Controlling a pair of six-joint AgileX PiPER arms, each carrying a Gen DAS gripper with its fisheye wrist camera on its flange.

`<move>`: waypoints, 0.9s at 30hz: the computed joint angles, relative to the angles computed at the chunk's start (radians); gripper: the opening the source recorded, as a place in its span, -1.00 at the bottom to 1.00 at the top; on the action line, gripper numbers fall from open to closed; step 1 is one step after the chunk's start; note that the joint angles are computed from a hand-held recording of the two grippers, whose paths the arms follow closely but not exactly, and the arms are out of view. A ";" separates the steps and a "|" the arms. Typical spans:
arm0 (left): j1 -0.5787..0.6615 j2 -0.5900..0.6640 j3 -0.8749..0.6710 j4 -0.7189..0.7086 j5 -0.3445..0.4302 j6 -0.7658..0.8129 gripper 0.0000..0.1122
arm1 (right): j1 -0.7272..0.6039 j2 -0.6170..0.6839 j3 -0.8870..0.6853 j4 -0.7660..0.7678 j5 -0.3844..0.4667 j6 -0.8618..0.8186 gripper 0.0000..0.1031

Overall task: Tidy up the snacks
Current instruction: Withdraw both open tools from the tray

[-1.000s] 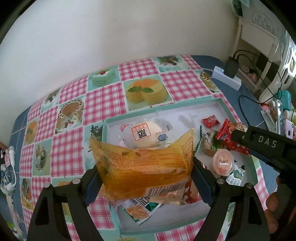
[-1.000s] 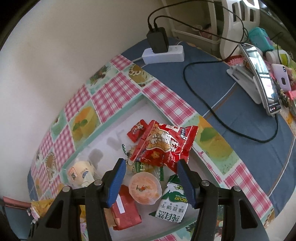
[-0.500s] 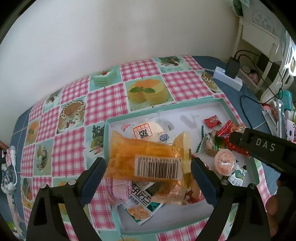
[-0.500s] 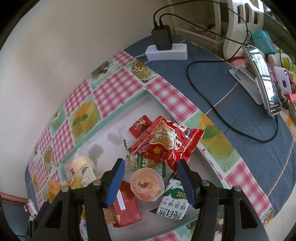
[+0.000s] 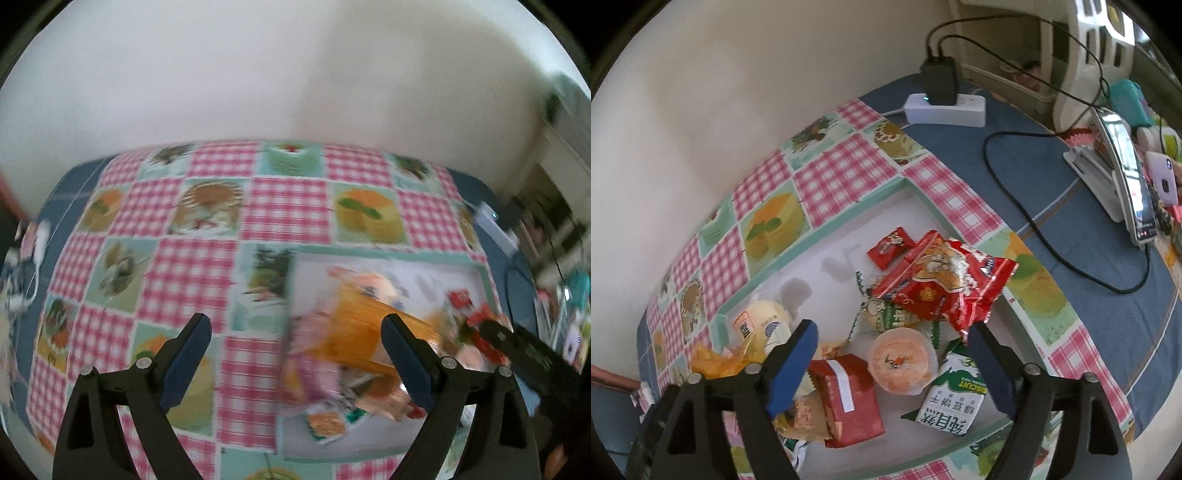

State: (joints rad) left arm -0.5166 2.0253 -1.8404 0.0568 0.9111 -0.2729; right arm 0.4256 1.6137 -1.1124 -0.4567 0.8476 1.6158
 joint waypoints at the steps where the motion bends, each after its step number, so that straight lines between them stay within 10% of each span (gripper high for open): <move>1: 0.015 0.002 0.001 -0.001 0.000 -0.012 0.66 | 0.007 0.005 -0.008 -0.007 0.003 0.003 0.99; 27: 0.147 -0.077 0.193 0.055 -0.010 -0.085 0.66 | 0.300 0.184 -0.304 -0.142 0.197 -0.041 1.00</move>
